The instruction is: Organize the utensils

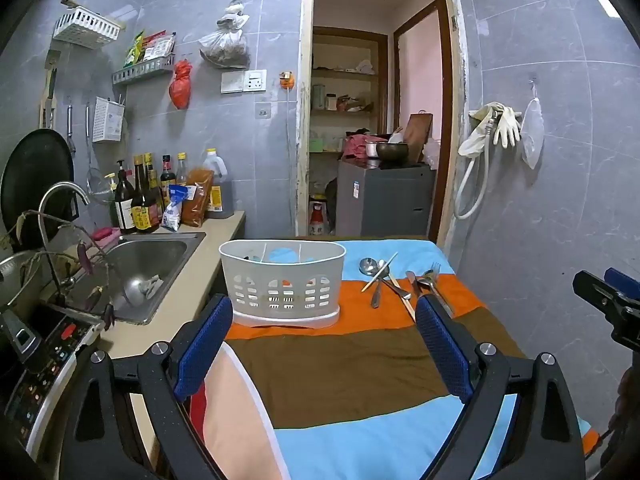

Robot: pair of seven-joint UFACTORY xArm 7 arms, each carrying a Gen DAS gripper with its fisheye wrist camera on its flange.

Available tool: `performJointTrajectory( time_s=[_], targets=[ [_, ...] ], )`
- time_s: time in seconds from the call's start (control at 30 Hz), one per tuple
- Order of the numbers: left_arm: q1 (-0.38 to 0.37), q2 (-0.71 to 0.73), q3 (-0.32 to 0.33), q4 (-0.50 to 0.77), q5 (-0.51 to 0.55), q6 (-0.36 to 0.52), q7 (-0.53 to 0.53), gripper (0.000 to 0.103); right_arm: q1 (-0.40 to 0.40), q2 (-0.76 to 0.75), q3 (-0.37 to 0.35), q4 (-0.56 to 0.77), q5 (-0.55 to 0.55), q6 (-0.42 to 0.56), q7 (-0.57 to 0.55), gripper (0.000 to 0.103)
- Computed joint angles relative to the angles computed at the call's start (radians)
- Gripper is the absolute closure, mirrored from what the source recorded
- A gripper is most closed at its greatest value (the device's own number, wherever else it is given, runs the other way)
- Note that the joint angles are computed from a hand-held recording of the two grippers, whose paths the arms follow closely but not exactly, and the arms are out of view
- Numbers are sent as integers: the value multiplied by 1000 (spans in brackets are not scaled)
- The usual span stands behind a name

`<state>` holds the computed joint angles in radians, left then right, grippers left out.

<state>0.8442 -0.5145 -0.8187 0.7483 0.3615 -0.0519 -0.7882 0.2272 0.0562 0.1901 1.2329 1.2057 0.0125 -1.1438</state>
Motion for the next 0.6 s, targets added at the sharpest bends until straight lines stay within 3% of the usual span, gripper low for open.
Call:
performJointTrajectory(
  time_s=[0.07,0.6],
  targets=[
    [4,-4,-2,-2,-1,-5,-2,14,-2,1,3,7,47,-1,-38,0],
    [5,-2,-5,0,-6,0,8,14,-2,-4,-3,-3,29,9,-22,0]
  ],
)
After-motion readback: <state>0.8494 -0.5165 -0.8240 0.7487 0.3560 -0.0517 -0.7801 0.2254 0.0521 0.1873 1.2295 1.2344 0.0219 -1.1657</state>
